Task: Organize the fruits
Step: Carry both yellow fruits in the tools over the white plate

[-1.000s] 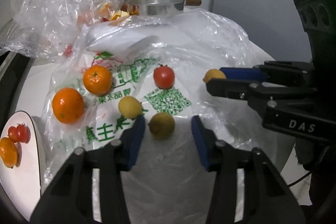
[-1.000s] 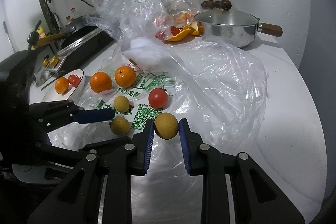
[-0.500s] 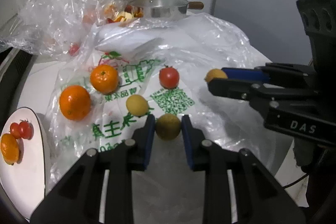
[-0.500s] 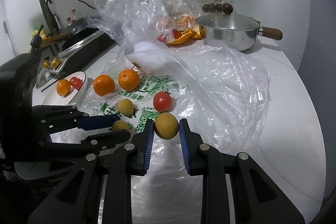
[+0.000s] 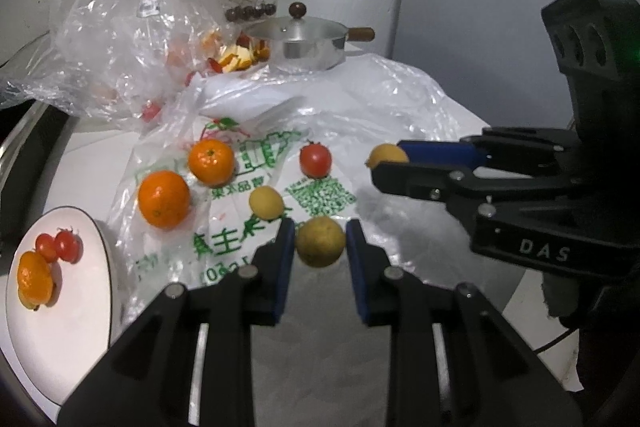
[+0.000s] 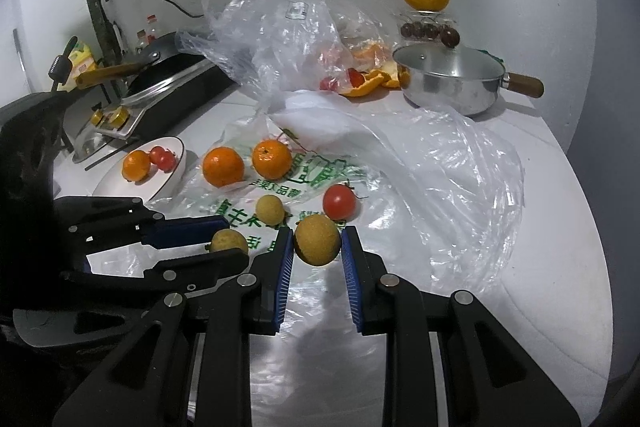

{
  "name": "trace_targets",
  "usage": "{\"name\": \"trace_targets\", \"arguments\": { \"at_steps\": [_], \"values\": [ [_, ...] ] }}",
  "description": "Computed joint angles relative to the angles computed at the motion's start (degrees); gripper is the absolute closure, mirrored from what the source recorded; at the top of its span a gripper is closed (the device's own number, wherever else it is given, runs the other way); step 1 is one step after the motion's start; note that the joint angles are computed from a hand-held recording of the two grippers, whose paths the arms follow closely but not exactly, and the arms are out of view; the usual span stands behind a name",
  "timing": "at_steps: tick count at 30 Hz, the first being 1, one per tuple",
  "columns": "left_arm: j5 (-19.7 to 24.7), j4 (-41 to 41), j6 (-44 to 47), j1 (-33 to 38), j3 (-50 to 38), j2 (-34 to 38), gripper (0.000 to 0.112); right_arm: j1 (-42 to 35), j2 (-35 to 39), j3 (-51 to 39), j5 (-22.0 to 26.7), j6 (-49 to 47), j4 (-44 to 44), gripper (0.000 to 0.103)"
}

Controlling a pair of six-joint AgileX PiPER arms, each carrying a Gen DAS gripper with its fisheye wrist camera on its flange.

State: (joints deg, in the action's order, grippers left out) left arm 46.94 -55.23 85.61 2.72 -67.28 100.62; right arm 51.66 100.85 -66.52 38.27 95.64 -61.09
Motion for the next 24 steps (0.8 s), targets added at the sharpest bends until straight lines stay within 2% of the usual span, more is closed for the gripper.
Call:
{"name": "trace_targets", "arguments": {
  "at_steps": [24],
  "values": [
    [8.36, -3.52, 5.68, 12.24, -1.47, -0.12, 0.086, 4.46, 9.36, -17.15, 6.95, -11.63, 6.73, 0.077]
  ]
}}
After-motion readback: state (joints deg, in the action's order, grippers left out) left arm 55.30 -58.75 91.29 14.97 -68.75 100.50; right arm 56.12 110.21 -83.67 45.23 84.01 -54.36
